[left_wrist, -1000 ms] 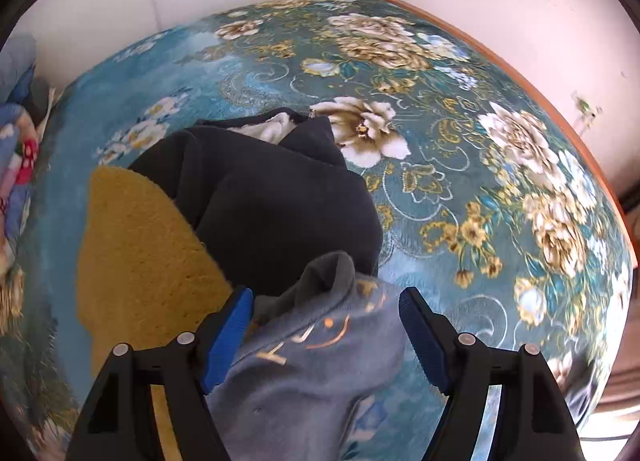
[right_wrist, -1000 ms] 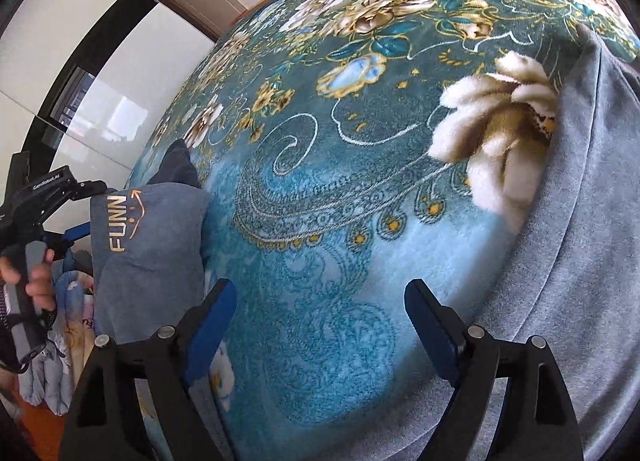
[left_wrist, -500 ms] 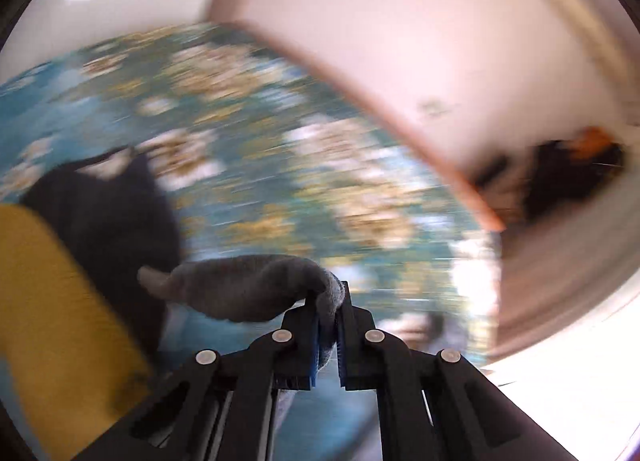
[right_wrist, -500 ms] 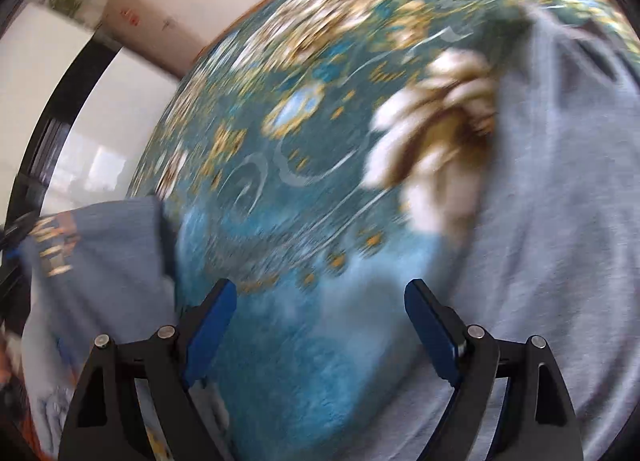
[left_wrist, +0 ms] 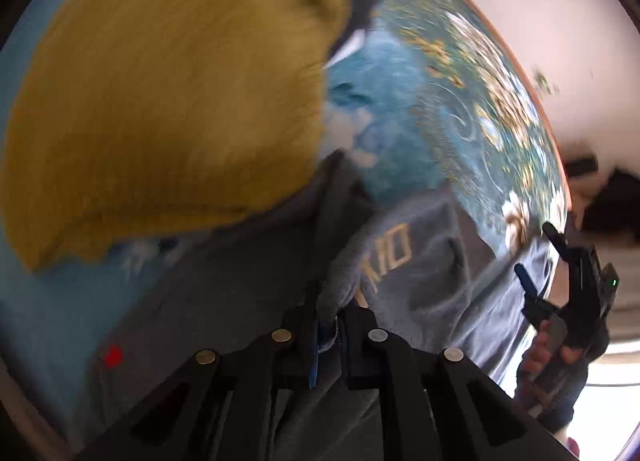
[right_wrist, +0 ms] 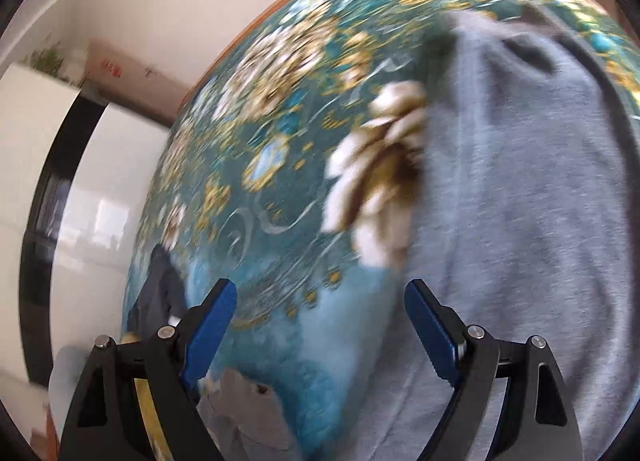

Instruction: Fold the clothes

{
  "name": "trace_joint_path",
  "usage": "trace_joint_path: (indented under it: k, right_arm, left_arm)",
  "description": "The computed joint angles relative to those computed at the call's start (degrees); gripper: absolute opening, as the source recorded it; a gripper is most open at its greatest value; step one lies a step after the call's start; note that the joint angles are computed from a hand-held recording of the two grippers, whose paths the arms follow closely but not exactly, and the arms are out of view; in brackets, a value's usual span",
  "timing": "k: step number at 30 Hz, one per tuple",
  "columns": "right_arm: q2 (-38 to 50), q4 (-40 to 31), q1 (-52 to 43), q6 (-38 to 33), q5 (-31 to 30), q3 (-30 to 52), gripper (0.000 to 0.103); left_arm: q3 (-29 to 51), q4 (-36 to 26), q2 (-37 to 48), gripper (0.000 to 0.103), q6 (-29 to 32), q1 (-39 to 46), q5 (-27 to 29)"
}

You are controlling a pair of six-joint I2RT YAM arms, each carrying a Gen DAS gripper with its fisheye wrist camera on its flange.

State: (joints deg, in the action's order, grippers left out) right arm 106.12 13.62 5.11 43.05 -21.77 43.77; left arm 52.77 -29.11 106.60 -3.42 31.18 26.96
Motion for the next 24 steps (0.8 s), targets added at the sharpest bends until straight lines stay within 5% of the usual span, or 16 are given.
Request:
trace_joint_path:
  k: [2,5,8,16,20,22,24]
  right_arm:
    - [1.8,-2.4,1.4,-3.3,-4.4,2.4,0.087]
    - [5.0,-8.7,4.0,-8.9,-9.8,7.2,0.087]
    - [9.0,-14.6,6.0,-12.4,-14.9,11.5,0.087]
    - [11.0,-19.6,7.4,-14.4,-15.3,13.5,0.084]
    - [12.8,-20.1,7.7,-13.7,-19.7,13.8,0.041]
    - [13.4,-21.2,8.1,-14.0,-20.0,14.4,0.031]
    - [12.3,-21.0,8.1,-14.5,-19.9,14.1,0.011]
  left_arm:
    - [-2.5,-0.2,-1.4,0.021,-1.7,2.3,2.8]
    - [-7.5,-0.6,-7.8,0.059,-1.7,5.8,2.7]
    - [-11.8,-2.6,-14.0,0.062,0.9,11.7,3.7]
    - [-19.9,-8.1,-20.0,0.064,7.1,25.1,5.4]
    - [-21.3,-9.7,-19.5,0.064,9.4,28.5,5.7]
    - [-21.3,-9.7,-19.1,0.064,9.1,28.4,6.0]
    - [-19.4,-11.6,-18.0,0.064,10.8,30.2,6.4]
